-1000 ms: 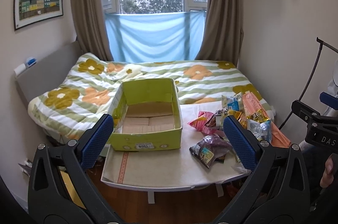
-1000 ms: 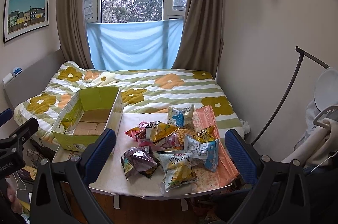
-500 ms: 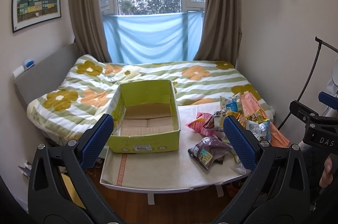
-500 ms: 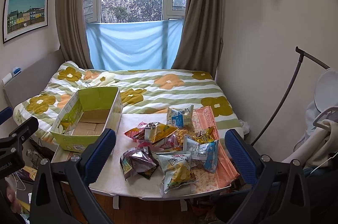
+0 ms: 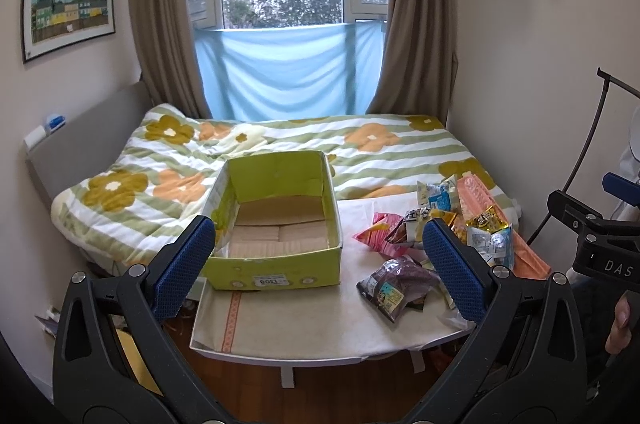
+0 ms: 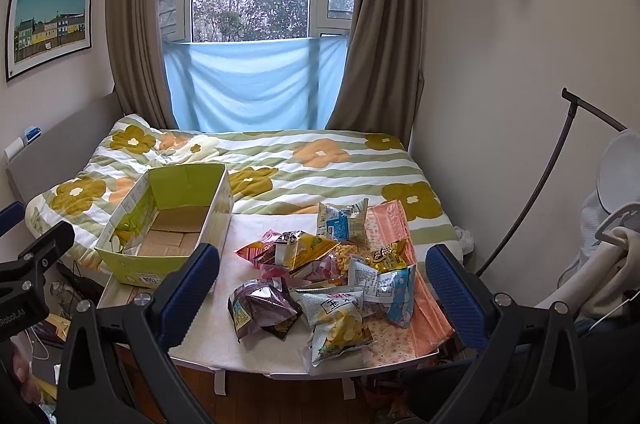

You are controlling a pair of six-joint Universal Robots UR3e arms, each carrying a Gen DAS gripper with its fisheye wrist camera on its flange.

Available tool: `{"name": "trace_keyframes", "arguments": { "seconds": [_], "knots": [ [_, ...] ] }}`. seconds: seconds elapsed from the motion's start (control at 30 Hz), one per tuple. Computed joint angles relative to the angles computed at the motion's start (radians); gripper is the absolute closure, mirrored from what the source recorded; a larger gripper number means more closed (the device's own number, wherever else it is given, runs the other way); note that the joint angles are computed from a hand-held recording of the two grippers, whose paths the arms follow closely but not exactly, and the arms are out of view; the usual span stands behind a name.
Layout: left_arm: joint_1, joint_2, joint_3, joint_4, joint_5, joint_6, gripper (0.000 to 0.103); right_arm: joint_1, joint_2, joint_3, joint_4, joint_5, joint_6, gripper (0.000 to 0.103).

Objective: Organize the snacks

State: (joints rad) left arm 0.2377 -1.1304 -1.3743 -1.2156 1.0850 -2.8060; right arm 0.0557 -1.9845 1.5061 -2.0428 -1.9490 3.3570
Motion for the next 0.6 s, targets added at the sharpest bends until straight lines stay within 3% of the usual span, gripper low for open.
{"name": "trace_keyframes", "arguments": {
  "seconds": [0.37, 0.6],
  "knots": [
    [-0.005, -0.009, 0.007, -0.004, 0.001, -0.001, 0.000, -0.011, 0.000, -0.005, 0.005, 0.015, -0.004, 0.000],
    [-0.099, -0.152, 0.105, -0.074, 0.050, 0.028, 0.000, -0.135, -0.029, -0.049, 0.095, 0.129, -0.059, 0.000]
  ]
}}
